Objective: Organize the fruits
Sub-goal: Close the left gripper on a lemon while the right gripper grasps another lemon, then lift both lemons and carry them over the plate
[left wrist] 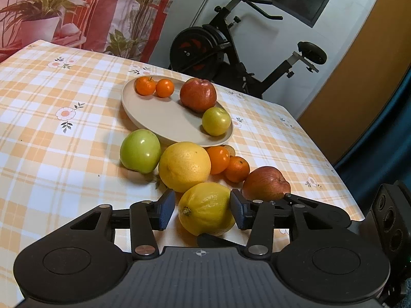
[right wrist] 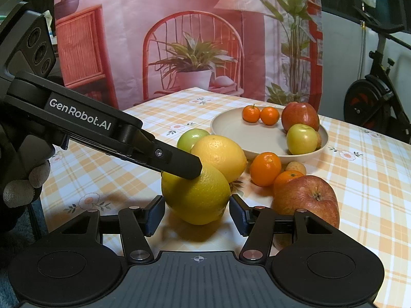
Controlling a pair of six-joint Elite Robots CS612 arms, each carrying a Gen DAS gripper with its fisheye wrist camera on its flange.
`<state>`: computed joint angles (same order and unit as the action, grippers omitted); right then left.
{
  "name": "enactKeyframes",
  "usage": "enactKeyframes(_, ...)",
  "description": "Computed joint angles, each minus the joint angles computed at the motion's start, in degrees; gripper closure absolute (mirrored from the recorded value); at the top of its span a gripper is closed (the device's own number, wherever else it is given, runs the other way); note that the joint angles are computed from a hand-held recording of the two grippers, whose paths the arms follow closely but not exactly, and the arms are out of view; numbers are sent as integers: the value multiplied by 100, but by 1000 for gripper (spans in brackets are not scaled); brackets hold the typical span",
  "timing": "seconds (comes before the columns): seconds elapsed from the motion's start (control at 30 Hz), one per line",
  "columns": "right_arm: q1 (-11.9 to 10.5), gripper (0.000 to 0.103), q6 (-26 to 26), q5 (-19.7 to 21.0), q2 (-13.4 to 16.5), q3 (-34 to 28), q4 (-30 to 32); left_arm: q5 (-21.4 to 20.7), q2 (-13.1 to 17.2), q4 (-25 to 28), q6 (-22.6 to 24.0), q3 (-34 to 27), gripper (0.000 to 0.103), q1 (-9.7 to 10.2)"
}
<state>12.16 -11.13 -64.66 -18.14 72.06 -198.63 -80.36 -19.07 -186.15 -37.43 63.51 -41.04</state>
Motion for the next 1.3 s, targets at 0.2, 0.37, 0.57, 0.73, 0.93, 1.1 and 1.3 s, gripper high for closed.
enactKeyframes(0.2, 1, 51, -2, -5, 3, -8, 12, -122, 9, 70, 24, -24, 53, 8)
enactKeyframes(0.37, 5, 51, -9, -22, 5, -12, 18, -167, 25, 57, -4, -44, 53, 24)
enactKeyframes(0.57, 26, 50, -112, -116, 9, -26, 79, -160, 28, 44, 21, -40, 53, 25)
enactKeyframes(0.73, 40, 53, -142, -198, -7, -24, 147, -156, 26, 65, 51, -49, 54, 24)
enactKeyframes(0.93, 33, 54, -164, -197, -92, 14, 51, -97, 2, -204, 109, -33, 53, 23)
enactKeyframes(1.1, 27, 54, -299, -243, -181, -56, -40, 11, -56, -329, 289, -126, 54, 40)
enactKeyframes(1.3, -6, 54, -305, -202, -246, -368, 22, 200, -77, -301, 656, -447, 54, 79)
